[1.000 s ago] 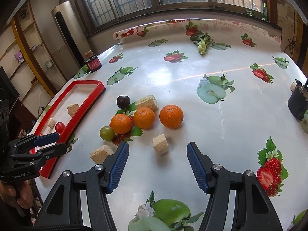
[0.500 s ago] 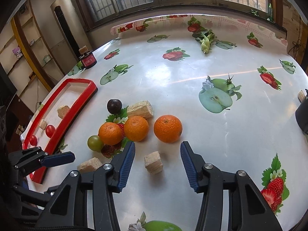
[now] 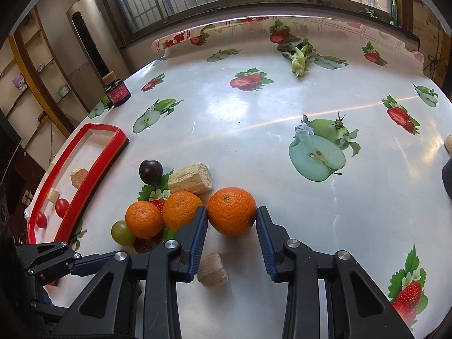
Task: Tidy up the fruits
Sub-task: 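Grasp a beige cube with the left tool while the right tool grasps an orange, then carry the cube and orange into the tray and open both tools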
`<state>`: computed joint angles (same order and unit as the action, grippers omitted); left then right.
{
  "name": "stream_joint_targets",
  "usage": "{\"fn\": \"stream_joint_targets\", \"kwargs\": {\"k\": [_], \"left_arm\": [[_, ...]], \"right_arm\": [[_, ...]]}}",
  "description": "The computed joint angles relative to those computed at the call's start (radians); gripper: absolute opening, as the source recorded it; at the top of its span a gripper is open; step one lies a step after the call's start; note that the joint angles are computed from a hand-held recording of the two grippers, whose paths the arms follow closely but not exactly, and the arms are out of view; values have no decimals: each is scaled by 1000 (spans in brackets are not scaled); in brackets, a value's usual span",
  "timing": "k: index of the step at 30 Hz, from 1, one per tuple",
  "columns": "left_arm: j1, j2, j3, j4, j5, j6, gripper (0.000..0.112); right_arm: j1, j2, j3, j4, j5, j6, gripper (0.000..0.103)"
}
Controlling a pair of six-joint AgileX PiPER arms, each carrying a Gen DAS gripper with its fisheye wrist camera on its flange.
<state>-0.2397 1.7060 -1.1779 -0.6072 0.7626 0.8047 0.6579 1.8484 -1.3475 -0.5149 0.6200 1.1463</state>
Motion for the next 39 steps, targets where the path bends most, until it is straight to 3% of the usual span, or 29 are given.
{"fn": "stream_joint_targets", "kwargs": {"k": [16,39], "left_arm": [[145,-89,28,-68,40,76,32],[337,-93,1,-90,65,125,32]], "right_arm": [[127,7,-147,-56,107,6,36],[196,184,-457,39,204,-167,36]]}}
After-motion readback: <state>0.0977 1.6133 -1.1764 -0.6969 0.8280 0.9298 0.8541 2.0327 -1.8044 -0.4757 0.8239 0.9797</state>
